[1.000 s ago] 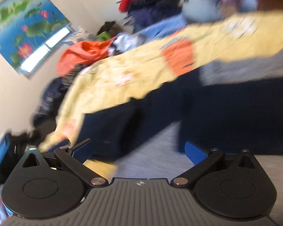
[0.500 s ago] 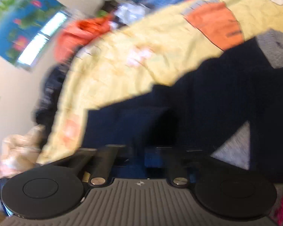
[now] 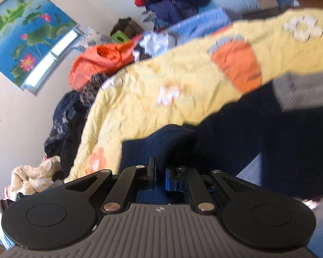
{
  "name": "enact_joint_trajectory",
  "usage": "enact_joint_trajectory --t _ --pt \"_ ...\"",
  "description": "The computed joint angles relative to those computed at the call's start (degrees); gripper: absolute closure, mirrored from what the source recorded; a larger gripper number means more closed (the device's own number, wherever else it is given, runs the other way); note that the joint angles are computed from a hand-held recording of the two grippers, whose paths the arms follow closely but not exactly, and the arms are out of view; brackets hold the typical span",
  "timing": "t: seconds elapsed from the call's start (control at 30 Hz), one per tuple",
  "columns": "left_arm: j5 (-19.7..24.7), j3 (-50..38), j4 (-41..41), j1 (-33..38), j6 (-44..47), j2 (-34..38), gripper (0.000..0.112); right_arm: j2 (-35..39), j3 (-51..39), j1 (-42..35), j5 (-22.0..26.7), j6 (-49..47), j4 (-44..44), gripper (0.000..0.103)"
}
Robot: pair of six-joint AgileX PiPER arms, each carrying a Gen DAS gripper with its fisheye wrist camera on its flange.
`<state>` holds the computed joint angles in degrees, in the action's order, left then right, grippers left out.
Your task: Fold small clothes
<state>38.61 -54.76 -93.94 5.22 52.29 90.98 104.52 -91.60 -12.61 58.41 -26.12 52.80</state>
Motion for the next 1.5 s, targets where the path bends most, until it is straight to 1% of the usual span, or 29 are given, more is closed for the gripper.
enact_joint_trajectory --t 0.13,0.3,0.37,0.47,0.6,0.7,0.8,0.9,0.93,0.97,1.0,1.03,1.07,1.1,1.13,1.17,1.2,1.23,1.27,1.3,1.33,1.37,1.4,1.43,1.5 --pt "-3.7 -4.2 0.0 -7.2 -1.4 2.6 0.012 1.3 -5.3 -5.9 3.7 -0.1 -2.2 0.089" --pt "-8.2 -12.4 2.5 -15.5 -5.8 9.4 0.012 3.3 -9.9 -14.2 7.2 -2.5 -3.0 0.089" --pt "-9.0 -15.9 3.2 -18.1 -7.8 12.3 0.012 4.4 -11.3 -17.3 8.4 -3.7 -3.0 0.089" --pt "-10.7 -21.4 6.9 -21.9 -11.9 16.1 0.012 6.1 -12.7 -21.3 9.6 -5.0 -3.6 0.089" --pt "-11.8 -29.4 17.2 -25.4 -21.8 20.6 0.012 8.1 -13.9 -26.1 10.3 -6.2 -3.7 0.089" --pt "-12.1 -32.6 22.5 -26.2 -26.6 22.3 0.012 9.7 -15.5 -29.3 11.2 -7.4 -4.2 0.089" --pt "-11.9 -34.9 28.5 -26.6 -31.9 23.7 0.012 11.6 -16.8 -30.4 10.9 -7.8 -5.4 0.089" --pt "-12.0 -36.4 34.6 -27.3 -37.1 25.1 0.012 12.2 -15.1 -30.7 6.9 -8.9 -6.9 0.089" --pt "-11.8 -37.0 36.0 -27.4 -38.2 25.7 0.012 13.2 -15.6 -31.1 7.4 -9.1 -6.7 0.089" --pt "-11.9 -37.7 38.5 -27.8 -40.3 26.2 0.012 13.6 -15.4 -30.8 6.4 -9.0 -8.3 0.089" --pt "-11.8 -38.8 42.4 -28.3 -43.4 26.8 0.012 13.2 -14.1 -30.3 3.8 -9.5 -10.7 0.089" --pt "-11.6 -39.5 46.6 -28.8 -46.0 27.2 0.012 13.7 -13.7 -30.1 2.7 -9.4 -12.2 0.089" --pt "-12.0 -39.5 49.3 -29.2 -47.4 27.3 0.012 14.9 -14.3 -30.1 2.9 -8.8 -13.0 0.089" --pt "-12.7 -39.2 49.7 -29.5 -47.0 27.2 0.012 15.2 -14.0 -29.8 2.1 -8.7 -14.3 0.090" --pt "-13.0 -38.8 50.7 -29.7 -47.5 26.9 0.012 14.9 -12.7 -29.7 -0.1 -9.3 -14.7 0.090" --pt "-13.0 -39.1 53.7 -29.9 -50.3 26.7 0.012 15.1 -12.7 -29.7 -0.4 -9.6 -14.3 0.089" --pt "-13.5 -38.7 54.8 -30.0 -51.6 26.1 0.012 15.6 -13.9 -29.8 0.8 -8.7 -14.5 0.087" --pt "-14.5 -37.4 53.6 -29.8 -50.6 24.9 0.012 15.4 -14.5 -29.8 1.2 -7.7 -15.2 0.085" --pt "-15.3 -36.3 50.2 -29.4 -47.2 23.5 0.012 14.1 -13.5 -29.8 0.1 -8.6 -15.5 0.076" --pt "-15.7 -35.2 44.5 -28.9 -41.6 22.1 0.012 12.7 -12.4 -30.0 -0.9 -10.7 -15.2 0.072" --pt "-16.4 -34.0 39.4 -28.3 -36.2 20.6 0.012 11.6 -11.8 -30.2 -2.0 -11.9 -15.5 0.072" --pt "-17.6 -33.0 36.6 -28.0 -33.1 19.3 0.012 10.3 -10.8 -30.5 -3.4 -12.5 -15.7 0.072" --pt "-18.9 -32.7 36.2 -27.8 -32.3 18.6 0.012 9.7 -10.4 -31.2 -3.0 -14.7 -13.9 0.073" --pt "-19.2 -33.1 37.0 -27.5 -33.6 18.3 0.012 10.6 -12.1 -32.2 -0.3 -16.7 -11.7 0.073" --pt "-16.5 -35.4 34.7 -26.3 -32.1 19.5 0.010 11.2 -12.9 -33.2 2.7 -17.9 -8.8 0.073"
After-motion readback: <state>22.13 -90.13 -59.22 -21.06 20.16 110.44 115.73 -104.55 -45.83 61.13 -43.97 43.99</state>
